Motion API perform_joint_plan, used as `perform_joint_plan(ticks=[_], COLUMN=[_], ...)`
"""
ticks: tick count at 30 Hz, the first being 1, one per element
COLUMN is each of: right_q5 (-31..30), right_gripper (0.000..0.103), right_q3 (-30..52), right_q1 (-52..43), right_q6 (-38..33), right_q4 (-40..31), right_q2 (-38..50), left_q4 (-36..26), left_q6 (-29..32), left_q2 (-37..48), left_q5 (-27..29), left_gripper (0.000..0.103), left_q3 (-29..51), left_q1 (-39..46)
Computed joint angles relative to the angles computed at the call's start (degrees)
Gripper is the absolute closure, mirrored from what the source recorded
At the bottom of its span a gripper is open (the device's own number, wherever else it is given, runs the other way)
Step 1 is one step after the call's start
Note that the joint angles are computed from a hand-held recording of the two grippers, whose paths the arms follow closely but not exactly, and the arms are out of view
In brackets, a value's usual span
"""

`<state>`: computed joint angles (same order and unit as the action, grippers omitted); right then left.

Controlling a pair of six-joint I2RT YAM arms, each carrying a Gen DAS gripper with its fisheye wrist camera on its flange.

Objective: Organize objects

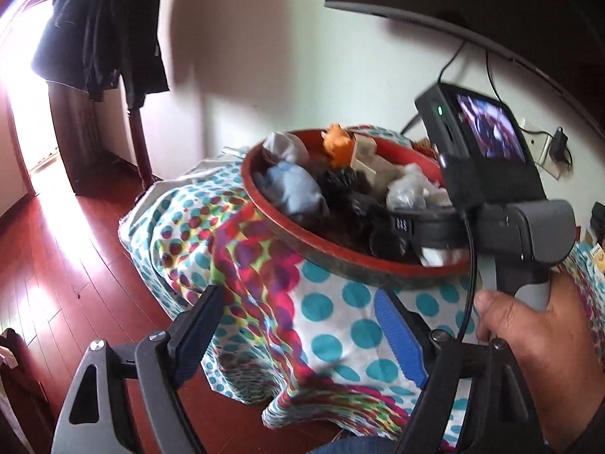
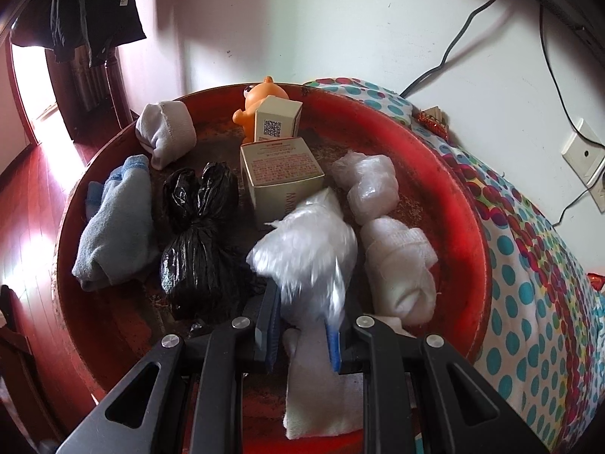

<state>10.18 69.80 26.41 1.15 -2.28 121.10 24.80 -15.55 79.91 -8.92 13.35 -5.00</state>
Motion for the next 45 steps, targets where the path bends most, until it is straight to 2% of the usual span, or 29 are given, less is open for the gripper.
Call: perform_joint_plan(ticks=[4,6,8,10,12,13,14,17,22,24,26,29,32,36,38,42,45], right_q5=[-0.1,0.4,1.2,1.9,3.3,4.1,4.7,6.7,6.9,7.5,7.6,8.6,9.0,10.3,10.5,13.4,13.7], right_gripper=[0.081,0.067,0.031,0.023,0.02,0.013,0.01,0.01,0.01,0.01,0.008,0.003,0.003,0.003,0.003,0.002,0.002], right_q3=[-1.5,-3.2,-5.1,-7.6,-9.1,-9.5,-10.4,-13.6,-19.5,-22.8,-25.8,-30.4,-34.0,-38.1,-39.4,-40.8,-41.6], right_q1=[0.2,0.4,0.4,0.1,0.0,-0.1,-0.3,-1.0,-3.2,-3.7,-4.1,-3.9,-3.7,-2.8,-2.5,0.6,1.8], right_q6=[0.8,0.2,0.4,0.7,0.9,1.1,1.3,2.2,4.4,5.3,5.8,7.1,7.8,8.1,8.0,8.0,8.8], right_q4=[0.5,1.5,2.9,5.0,5.3,4.8,4.6,4.8,4.1,3.7,3.4,2.4,1.0,-1.6,-2.3,-4.8,-6.1], right_q2=[-1.5,-3.2,-5.3,-8.2,-10.4,-11.5,-12.8,-16.4,-23.1,-27.2,-31.2,-37.9,-43.8,-51.5,-54.3,-58.1,-59.9], left_q4=[-0.8,-1.5,-2.0,-2.4,-3.3,-4.3,-5.9,-9.9,-13.0,-12.6,-12.5,-13.0,-12.7,-12.4,-14.2,-14.4,-14.0], left_q6=[-0.4,0.0,0.6,1.1,1.1,1.1,0.7,-0.8,-2.6,-3.1,-3.2,-4.2,-5.4,-7.0,-8.3,-8.4,-8.4], left_q2=[-0.5,-2.6,-3.9,-5.6,-8.6,-10.2,-12.1,-16.5,-17.3,-16.0,-15.8,-15.8,-16.1,-13.6,-11.2,-11.5,-11.5], left_q5=[-2.2,-3.2,-4.0,-4.4,-6.9,-7.9,-9.1,-11.9,-7.9,-11.4,-12.5,-10.2,-7.7,-8.4,-8.7,-12.0,-11.7], left_gripper=[0.019,0.019,0.019,0.019,0.019,0.019,0.019,0.019,0.019,0.019,0.019,0.019,0.019,0.019,0.019,0.019,0.019], left_q3=[-0.1,-0.7,-1.0,-1.3,-2.0,-2.1,-2.0,-1.8,-1.1,-1.0,-1.0,-1.2,-1.6,-0.8,0.8,0.7,0.5], left_q1=[-2.2,-2.8,-3.2,-3.5,-5.0,-5.7,-6.4,-8.0,-6.7,-8.9,-10.6,-11.1,-11.3,-12.5,-12.8,-15.0,-14.9])
